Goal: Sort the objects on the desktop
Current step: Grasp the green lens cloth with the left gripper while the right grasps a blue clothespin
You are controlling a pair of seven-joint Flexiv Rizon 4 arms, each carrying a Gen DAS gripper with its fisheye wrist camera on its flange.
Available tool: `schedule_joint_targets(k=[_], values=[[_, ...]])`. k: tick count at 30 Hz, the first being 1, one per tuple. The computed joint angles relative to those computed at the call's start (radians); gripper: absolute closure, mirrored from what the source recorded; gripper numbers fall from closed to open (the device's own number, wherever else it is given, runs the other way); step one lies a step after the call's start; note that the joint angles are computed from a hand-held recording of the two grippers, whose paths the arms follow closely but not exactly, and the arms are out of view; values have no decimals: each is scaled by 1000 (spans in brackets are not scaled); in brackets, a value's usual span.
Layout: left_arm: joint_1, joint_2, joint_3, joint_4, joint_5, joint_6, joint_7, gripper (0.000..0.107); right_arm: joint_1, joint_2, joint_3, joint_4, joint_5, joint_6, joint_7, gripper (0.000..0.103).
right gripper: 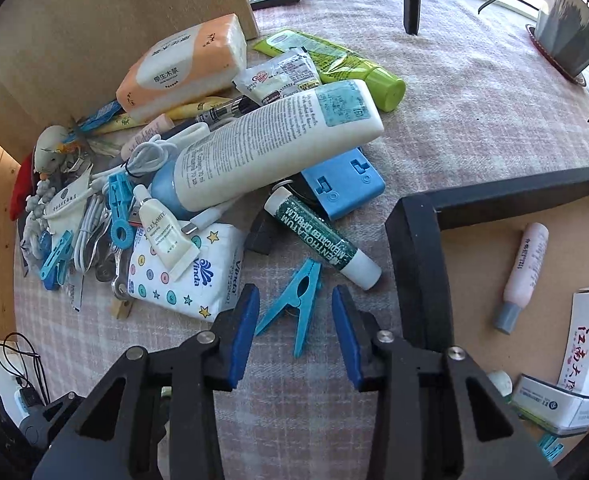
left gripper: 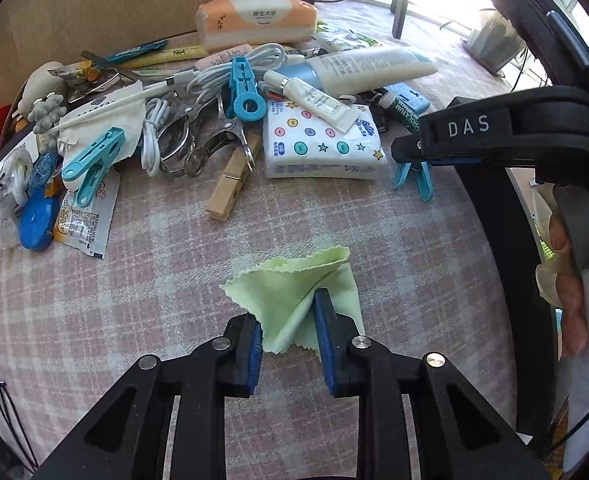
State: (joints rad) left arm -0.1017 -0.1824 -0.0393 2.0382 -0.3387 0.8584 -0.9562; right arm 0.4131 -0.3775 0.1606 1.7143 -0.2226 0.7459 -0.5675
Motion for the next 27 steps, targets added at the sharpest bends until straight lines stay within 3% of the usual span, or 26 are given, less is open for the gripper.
schedule_joint_targets(k=[4,15,17,18,19,23,26,27], values=[[8,13,7,18,-9,5,16,93,2,-11,9,-5,6,7,-32,83],[23,62,20,71,-68,20,42,97,7,101,43,143,51,132,-18,84],[23,62,20,73,-77,20,25,81,7,132,49,174,55,155,-7,84],[24,59,18,66,-83,-3,24,55,1,148,50,188,60,163,-14,84],[22,67,15,75,-99,-5,31,38,1,161,52,199,59,167,-12,84],[-11,45,1,66,-45,60,2,34,2,215,61,240,55,172,7,84],[-37,-24,13,-9,127,54,-126,37,-4,241,62,250,52,172,5,84],[-50,-28,19,3,171,120,-149,35,-3,250,62,255,44,174,12,84]])
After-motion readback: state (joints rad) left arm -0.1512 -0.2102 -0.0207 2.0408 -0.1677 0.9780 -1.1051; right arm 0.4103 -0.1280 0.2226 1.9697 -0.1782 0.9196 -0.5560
